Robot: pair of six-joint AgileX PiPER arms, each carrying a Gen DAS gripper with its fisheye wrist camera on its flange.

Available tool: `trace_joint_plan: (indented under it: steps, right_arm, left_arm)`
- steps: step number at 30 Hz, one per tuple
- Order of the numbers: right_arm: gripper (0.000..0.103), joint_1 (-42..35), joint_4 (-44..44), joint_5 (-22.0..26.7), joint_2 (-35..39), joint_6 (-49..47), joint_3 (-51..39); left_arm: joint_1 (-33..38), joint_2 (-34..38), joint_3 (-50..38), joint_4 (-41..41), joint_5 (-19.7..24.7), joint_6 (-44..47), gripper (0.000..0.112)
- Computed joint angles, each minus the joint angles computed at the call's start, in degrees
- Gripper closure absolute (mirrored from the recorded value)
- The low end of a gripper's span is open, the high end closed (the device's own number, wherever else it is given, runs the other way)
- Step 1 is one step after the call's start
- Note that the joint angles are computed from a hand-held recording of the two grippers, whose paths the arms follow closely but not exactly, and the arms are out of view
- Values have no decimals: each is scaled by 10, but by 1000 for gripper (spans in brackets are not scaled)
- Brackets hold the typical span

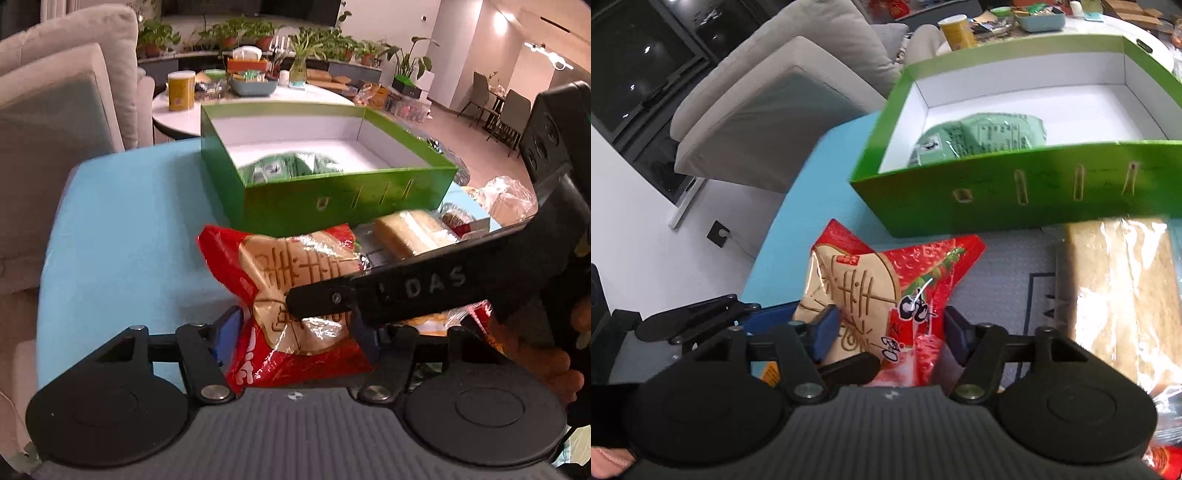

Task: Organize snacks
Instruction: 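Carry the red biscuit bag into the green box and release it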

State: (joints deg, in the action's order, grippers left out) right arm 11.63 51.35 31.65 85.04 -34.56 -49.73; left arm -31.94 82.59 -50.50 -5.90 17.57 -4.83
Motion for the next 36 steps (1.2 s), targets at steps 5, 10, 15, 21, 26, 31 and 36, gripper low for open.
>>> trace_joint_plan:
  steps: [5,10,15,21,26,31,36]
  right_arm:
    - [41,0,16,-6,-31,-21,11]
    - [42,-20,30,1,-56,-50,9]
    - [42,-58,25,9,-78,-71,-16]
    - [42,-131,41,26,-46,-144,-76]
    - [42,-190,72,59,24,-213,-140]
    - [42,-205,85,64,85,-240,-178]
    - [42,-210,82,49,132,-244,-196]
  left_arm:
    - [-26,-32,-4,101,0,-99,58]
    - [-51,-35,-31,181,6,-175,58]
    - [-72,3,-107,222,8,-200,57]
    - [-85,119,-255,205,12,-194,57]
    - [-78,215,-362,118,31,-157,58]
    - [-85,290,-430,170,44,-224,58]
    - [-87,355,-519,152,99,-204,59]
